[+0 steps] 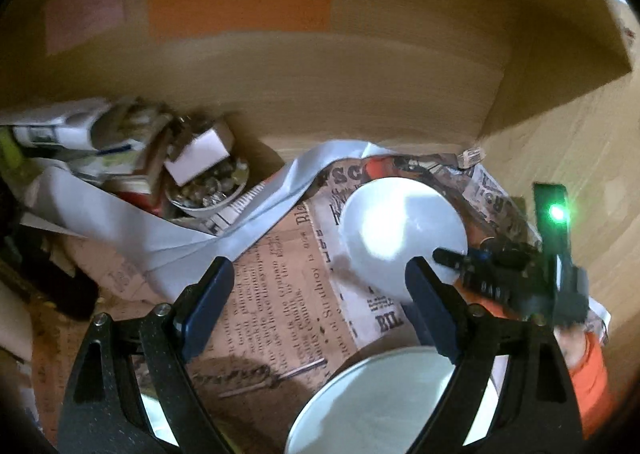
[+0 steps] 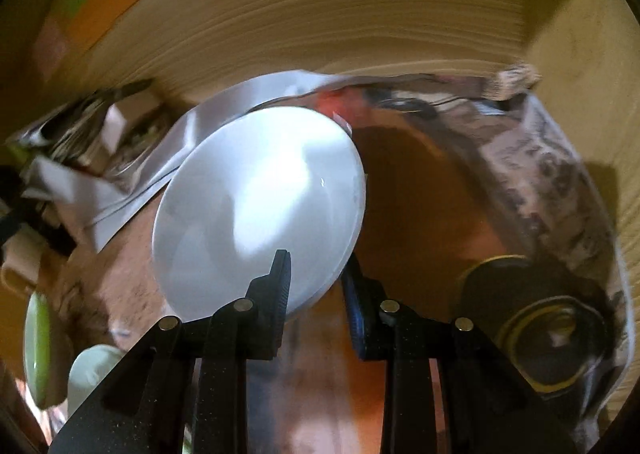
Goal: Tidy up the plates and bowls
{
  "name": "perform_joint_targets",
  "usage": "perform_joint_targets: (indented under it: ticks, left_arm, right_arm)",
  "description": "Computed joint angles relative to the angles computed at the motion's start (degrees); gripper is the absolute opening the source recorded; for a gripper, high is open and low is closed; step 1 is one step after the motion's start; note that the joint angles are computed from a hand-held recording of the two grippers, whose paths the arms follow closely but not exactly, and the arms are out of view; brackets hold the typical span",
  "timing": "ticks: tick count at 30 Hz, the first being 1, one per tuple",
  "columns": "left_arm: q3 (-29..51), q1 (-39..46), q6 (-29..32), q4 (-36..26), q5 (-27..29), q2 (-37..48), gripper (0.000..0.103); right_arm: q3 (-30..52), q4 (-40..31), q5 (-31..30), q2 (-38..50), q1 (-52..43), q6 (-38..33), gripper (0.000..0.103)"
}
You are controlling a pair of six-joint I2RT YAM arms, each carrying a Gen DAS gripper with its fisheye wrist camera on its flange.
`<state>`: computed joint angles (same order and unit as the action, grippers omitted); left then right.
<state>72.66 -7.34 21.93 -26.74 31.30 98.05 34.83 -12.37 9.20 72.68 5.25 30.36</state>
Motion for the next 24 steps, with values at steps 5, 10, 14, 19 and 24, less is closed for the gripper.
perform_joint_targets:
  ticks: [5, 10, 14, 19, 24]
  left_arm:
    - [4.14, -3.96, -2.29, -0.74, -5.13, 4.71, 0.088]
    - [9.72, -7.33, -4.45, -4.54, -8.7, 10.23, 0.083]
    - [13.13, -9.49, -4.56, -6.45, -11.43, 13.31, 0.066]
    - [18.08, -10.93, -5.14, -9.77, -14.01, 17.87, 0.051]
    - [21.9, -11.42, -4.42, -13.73, -13.97, 21.44, 0.032]
  right_arm:
    - [-2.33, 3.79, -0.45, -0.02, 1.24, -1.14, 0.023]
    - [1.01, 10.08, -3.35, 8.32, -0.81, -2.52, 0.027]
    - [-0.14, 11.21, -5.98, 7.18, -2.29, -2.0, 0.028]
    - [-1.47, 12.26, -5.57, 5.36, -2.68, -0.99, 0.028]
    - [-1.84, 13.21, -6.91, 5.56, -3.38, -0.62, 0.028]
